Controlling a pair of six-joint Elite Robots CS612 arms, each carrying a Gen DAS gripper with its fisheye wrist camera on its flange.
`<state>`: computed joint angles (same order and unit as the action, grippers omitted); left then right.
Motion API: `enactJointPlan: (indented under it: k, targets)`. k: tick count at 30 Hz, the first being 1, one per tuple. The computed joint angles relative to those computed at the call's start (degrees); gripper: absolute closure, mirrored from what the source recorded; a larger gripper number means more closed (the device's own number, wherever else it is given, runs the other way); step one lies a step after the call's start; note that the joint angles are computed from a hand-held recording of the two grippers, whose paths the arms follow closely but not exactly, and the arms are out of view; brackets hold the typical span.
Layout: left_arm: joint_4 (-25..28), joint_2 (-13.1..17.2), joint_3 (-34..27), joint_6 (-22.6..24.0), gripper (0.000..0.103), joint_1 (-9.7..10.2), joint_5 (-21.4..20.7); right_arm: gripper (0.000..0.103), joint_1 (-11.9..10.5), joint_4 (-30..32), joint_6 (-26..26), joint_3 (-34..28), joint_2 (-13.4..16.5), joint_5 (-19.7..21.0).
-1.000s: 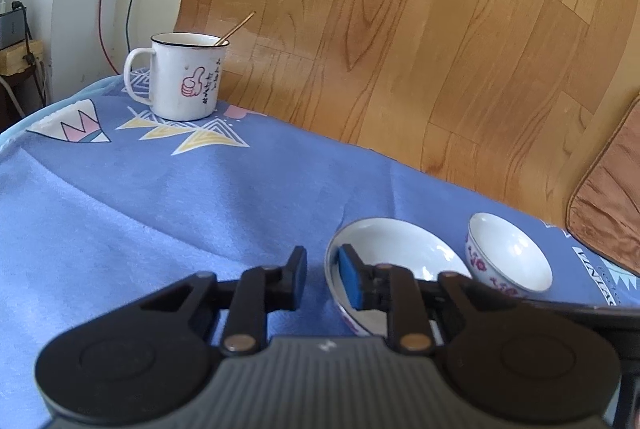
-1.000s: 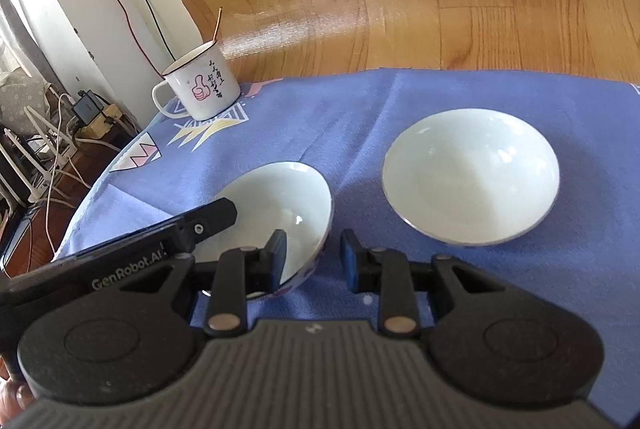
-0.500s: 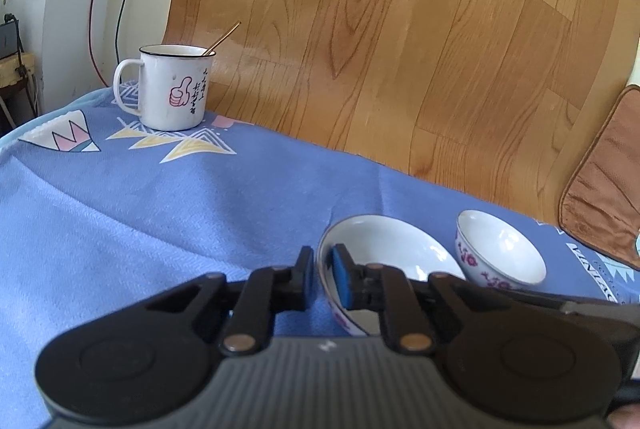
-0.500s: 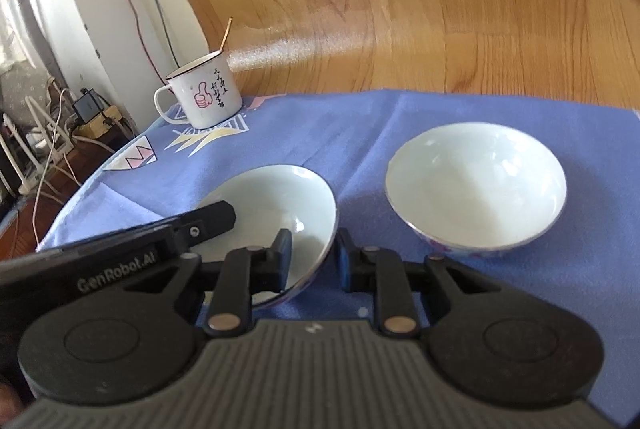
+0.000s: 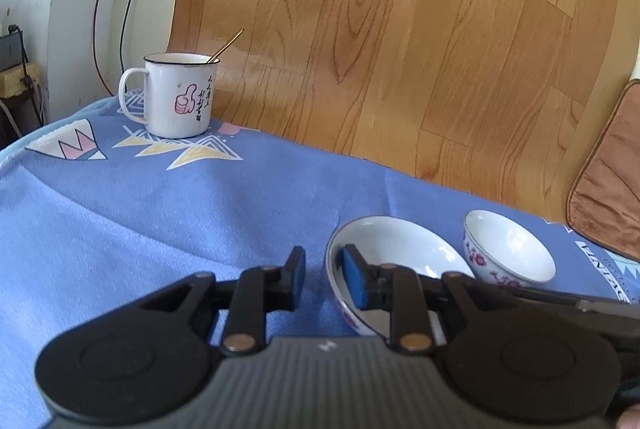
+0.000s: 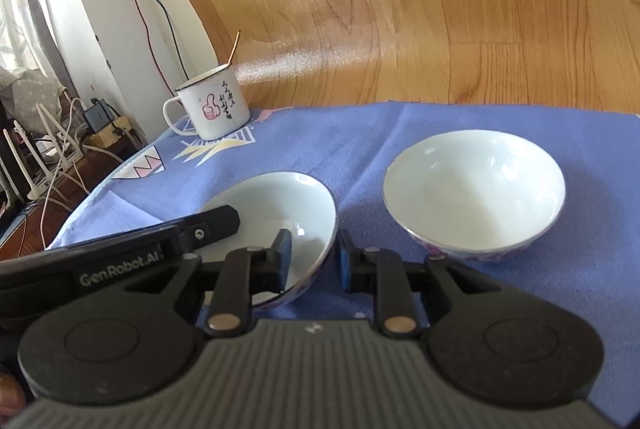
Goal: Organize plates and bowls
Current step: 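Lift both held bowls and carry them toward the window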
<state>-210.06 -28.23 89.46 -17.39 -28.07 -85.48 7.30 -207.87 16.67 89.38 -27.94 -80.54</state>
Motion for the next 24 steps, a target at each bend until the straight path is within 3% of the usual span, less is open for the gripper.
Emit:
enactJointPlan:
  k: [5, 17, 24]
  targets:
    - [0.8, 0.0, -0.2, 1.0, 0.091, 0.3, -1.7, 0.079, 0.1, -0.6, -0.5, 0.1, 0.0, -0.1]
    - [-0.9, 0.1, -0.1, 1.4, 0.093, 0.55, -3.3, 0.083, 0.1, 0.3, -0.6, 0.2, -0.2, -0.6]
    - [-0.4, -2.1, 3.5, 3.0, 0.092, -0.02, -5.0, 0.084, 0.0, 2.8, -1.3, 4.7, -3.3, -1.4]
